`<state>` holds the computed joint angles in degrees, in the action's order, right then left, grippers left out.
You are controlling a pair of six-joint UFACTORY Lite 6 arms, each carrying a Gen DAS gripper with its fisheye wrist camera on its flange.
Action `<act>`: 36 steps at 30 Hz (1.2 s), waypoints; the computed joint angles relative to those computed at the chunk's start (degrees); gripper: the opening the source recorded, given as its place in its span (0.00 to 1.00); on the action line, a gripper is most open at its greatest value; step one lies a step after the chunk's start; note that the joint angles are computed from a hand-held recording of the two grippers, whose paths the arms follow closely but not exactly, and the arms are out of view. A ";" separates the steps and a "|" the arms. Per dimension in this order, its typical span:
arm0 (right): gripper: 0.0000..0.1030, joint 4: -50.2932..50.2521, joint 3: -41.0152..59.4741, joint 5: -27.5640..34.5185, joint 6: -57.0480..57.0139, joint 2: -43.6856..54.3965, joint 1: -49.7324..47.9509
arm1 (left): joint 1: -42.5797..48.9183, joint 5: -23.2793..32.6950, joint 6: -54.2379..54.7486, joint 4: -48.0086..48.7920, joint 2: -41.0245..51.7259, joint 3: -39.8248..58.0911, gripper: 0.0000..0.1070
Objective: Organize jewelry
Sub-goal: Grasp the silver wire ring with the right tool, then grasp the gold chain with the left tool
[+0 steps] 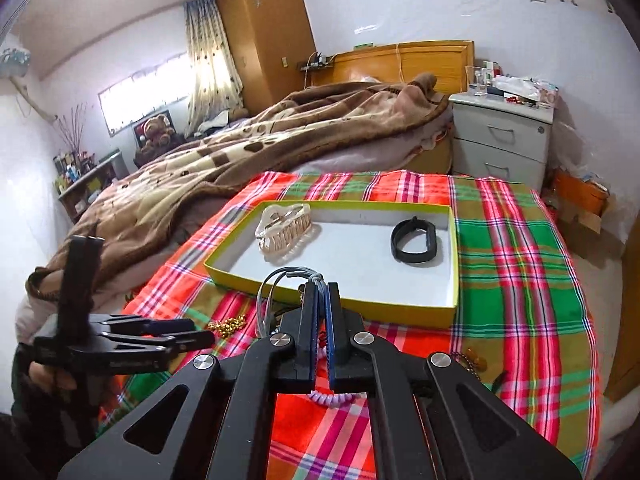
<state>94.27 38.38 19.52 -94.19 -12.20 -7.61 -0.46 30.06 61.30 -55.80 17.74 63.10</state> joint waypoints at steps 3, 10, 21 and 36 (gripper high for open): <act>0.03 1.16 -1.19 0.36 -0.97 -1.30 -0.47 | -2.41 -2.87 -1.41 2.29 -0.06 0.32 0.48; 0.03 1.79 -3.20 1.74 -1.49 -3.22 -1.16 | -8.30 -11.27 -9.04 13.15 1.23 1.64 0.48; 0.03 2.83 -3.81 3.71 -2.69 -3.20 -2.60 | -9.51 -15.58 -7.87 15.21 0.86 0.16 0.45; 0.03 4.55 -4.52 3.99 -4.05 -2.81 -2.83 | -5.12 -10.67 2.87 2.36 2.19 1.51 0.10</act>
<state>98.82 33.86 23.51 -98.24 -15.01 -10.44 -5.58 19.39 64.17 -53.44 19.94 64.61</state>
